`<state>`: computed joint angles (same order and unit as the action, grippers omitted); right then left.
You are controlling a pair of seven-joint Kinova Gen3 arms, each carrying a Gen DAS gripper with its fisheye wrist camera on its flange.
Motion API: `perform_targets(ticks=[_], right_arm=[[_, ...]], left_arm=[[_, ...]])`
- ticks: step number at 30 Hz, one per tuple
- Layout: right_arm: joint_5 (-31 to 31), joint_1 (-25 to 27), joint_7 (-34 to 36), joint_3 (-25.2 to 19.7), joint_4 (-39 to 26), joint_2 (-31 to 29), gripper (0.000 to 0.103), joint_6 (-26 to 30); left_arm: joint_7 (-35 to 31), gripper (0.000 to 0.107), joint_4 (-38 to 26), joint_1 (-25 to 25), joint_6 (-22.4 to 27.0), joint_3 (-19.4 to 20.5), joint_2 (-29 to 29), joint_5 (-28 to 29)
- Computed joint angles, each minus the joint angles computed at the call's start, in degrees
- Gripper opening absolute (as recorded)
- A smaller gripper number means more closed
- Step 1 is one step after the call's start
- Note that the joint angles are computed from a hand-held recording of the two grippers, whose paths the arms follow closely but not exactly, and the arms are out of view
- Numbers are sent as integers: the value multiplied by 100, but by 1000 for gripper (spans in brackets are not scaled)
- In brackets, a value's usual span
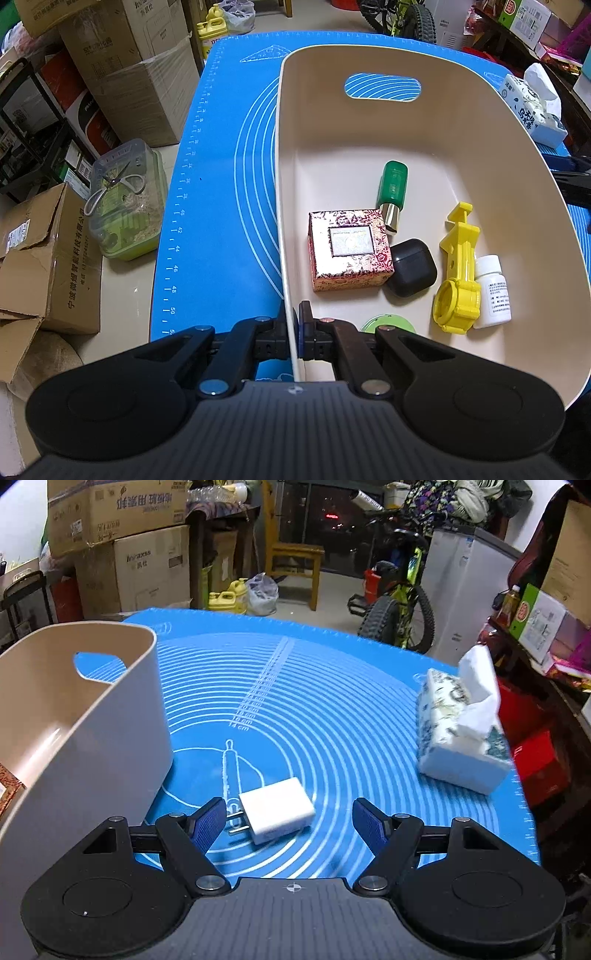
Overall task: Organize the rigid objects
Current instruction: 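Move the right gripper to the white plug charger and grasp it, then carry the white plug charger into the bin and release it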
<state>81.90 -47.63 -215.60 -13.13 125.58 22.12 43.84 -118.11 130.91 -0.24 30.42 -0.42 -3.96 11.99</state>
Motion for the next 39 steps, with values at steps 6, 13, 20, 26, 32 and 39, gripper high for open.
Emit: perform_targets(ticks=[6, 13, 20, 26, 32, 39], right_arm=[[78, 101, 159, 101, -227, 365, 79, -207], [418, 29, -40, 154, -219, 564, 78, -218], [837, 104, -630, -79, -8, 557, 68, -56], [925, -86, -1192, -258, 238, 503, 68, 478], [756, -191, -1371, -393, 369, 415, 67, 749], [538, -471, -1272, -469, 522, 117, 67, 1099]], left_arm=[[-3, 5, 1, 3, 2, -3, -1, 9], [-3, 5, -1, 3, 4, -3, -1, 9], [22, 5, 4, 8, -15, 7, 8, -10], [30, 5, 5, 11, -17, 9, 8, -18], [60, 5, 1, 22, -27, 13, 23, -31], [28, 5, -8, 10, -14, 6, 27, -6]])
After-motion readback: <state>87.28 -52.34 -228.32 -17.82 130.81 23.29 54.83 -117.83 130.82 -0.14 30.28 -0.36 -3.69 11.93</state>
